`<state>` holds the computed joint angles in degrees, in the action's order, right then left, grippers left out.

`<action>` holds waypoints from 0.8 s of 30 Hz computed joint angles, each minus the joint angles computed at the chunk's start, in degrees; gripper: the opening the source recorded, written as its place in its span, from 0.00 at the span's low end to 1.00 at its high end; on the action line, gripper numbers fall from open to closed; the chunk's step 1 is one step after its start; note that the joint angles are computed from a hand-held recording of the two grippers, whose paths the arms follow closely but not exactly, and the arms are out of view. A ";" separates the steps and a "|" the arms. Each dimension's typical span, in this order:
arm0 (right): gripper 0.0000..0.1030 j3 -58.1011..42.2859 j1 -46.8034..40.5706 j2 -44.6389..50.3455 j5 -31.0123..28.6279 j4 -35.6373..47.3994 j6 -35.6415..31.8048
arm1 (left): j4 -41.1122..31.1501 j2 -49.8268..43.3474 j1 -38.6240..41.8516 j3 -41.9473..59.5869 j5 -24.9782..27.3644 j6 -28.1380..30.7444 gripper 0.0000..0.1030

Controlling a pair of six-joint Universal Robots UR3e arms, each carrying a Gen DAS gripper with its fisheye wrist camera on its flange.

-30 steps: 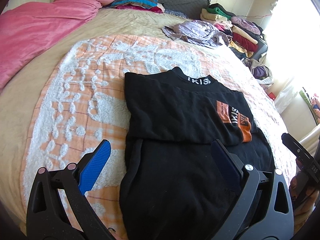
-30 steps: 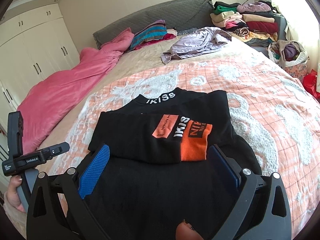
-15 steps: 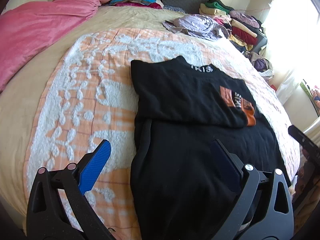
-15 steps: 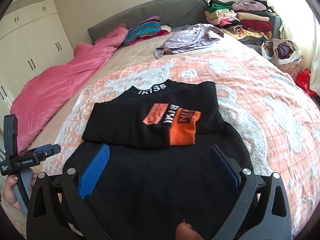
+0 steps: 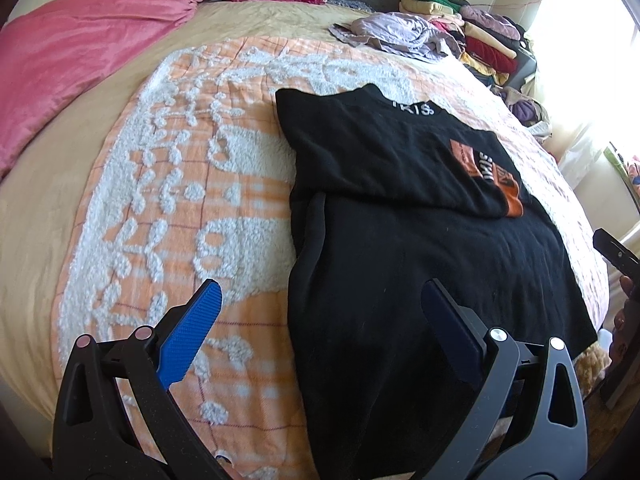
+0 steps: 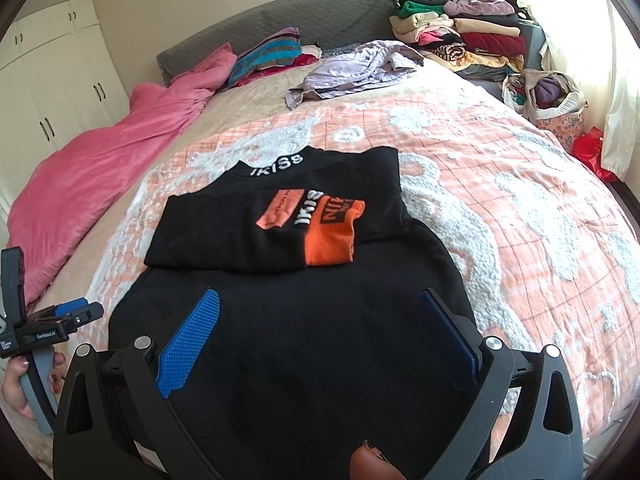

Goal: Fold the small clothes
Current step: 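Move both tools down to the hem of the sweatshirt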

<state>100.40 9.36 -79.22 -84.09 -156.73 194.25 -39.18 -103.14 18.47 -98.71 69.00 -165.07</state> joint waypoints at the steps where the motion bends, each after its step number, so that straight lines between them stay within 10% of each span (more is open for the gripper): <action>1: 0.96 0.61 -0.04 -0.36 -0.08 0.09 -0.14 | -0.10 0.19 0.15 -0.43 0.15 0.51 0.91; 24: 0.96 13.34 -3.41 -8.51 -1.50 1.99 -0.58 | -0.84 7.01 5.09 -13.30 -1.11 6.82 0.91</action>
<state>113.73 5.95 -87.73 -85.59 -154.74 193.67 -40.01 -96.12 23.56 -112.00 67.89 -158.26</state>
